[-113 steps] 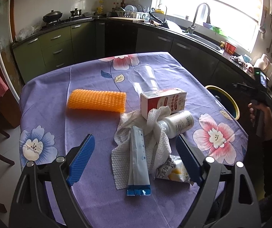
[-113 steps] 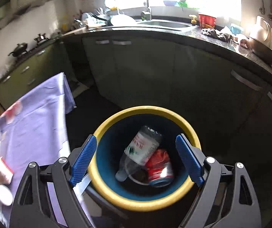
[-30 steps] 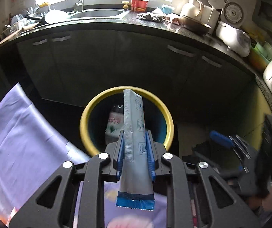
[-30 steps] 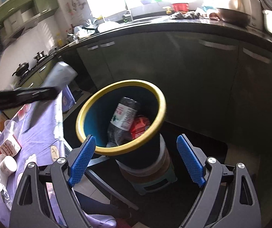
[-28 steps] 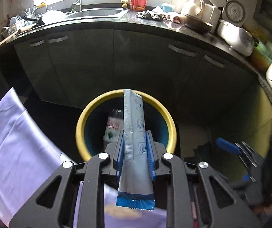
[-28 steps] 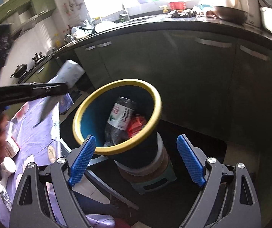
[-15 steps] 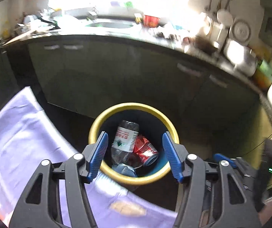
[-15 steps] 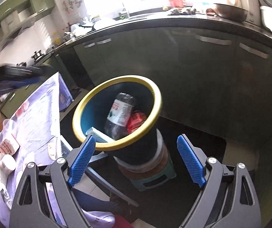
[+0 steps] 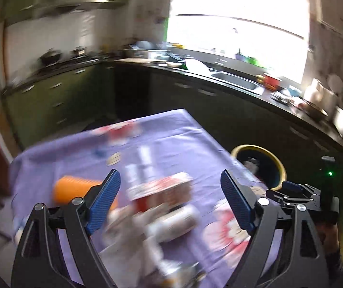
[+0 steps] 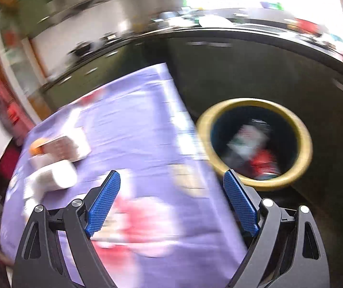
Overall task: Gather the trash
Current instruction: 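Grasp the white pill bottle with the right tool and lift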
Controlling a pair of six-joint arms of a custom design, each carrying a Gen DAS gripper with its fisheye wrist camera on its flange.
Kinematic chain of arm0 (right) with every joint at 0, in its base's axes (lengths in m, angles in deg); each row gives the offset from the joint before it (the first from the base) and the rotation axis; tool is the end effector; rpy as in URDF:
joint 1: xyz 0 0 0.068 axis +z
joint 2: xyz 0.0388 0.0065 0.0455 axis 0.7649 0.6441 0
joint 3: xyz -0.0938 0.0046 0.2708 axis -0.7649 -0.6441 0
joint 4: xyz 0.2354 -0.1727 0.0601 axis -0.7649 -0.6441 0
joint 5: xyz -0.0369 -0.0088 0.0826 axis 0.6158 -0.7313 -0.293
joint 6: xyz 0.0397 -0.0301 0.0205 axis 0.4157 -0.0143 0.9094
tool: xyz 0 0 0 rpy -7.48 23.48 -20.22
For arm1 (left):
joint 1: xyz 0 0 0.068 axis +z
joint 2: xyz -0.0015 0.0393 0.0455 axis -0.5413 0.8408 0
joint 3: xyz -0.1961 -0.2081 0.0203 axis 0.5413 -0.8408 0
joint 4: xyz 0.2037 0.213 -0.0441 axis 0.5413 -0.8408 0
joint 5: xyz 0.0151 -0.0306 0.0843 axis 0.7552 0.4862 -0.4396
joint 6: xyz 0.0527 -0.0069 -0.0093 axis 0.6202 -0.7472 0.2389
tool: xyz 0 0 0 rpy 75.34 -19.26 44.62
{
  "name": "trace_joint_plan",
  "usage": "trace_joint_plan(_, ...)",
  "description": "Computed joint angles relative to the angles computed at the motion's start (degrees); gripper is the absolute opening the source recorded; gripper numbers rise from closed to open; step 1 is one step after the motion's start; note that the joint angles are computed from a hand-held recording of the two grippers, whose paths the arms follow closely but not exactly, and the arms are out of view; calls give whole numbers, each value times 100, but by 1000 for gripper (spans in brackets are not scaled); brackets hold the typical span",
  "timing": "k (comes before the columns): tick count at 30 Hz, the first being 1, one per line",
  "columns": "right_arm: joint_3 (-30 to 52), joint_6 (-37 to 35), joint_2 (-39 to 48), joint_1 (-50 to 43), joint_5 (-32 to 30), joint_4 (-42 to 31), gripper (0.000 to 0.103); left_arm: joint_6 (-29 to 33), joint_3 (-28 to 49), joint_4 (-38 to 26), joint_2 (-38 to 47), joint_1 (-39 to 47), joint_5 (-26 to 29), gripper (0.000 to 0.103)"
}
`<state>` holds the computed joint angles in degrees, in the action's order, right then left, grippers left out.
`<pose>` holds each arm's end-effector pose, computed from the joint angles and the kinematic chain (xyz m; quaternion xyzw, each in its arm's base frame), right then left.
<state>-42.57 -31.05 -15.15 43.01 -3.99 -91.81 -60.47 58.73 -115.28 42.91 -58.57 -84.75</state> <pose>0.2409 -0.0157 0.2036 -0.0362 0.9131 0.1462 0.3789 0.1891 -0.0845 0.2896 0.0530 0.8850 -0.0797 0.4556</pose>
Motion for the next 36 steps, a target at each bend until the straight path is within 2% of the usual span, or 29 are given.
trace_joint_plan(4,115,149,218,1268,45,59,87,118,-494,-470,-1003,998,574,81)
trace_joint_plan(9,301,504,633,2992,1124,539,87,416,-854,-767,-1600,2232,1452,81)
trace_joint_plan(11,434,640,948,3405,1412,659,87,562,-933,-808,-1674,2657,1804,81)
trace_joint_plan(15,812,842,1571,3812,1730,668,87,845,-1043,-859,-1772,3206,2266,81)
trace_joint_plan(22,999,944,1882,4228,2136,521,90,1065,-1163,-834,-1784,3778,2796,81)
trace_joint_plan(34,1407,1266,2436,4375,2480,482,90,1275,-1266,-777,-1584,4267,3215,81)
trace_joint_plan(36,1379,1301,2406,4363,2490,507,84,1292,-1278,-769,-1561,4279,3234,81)
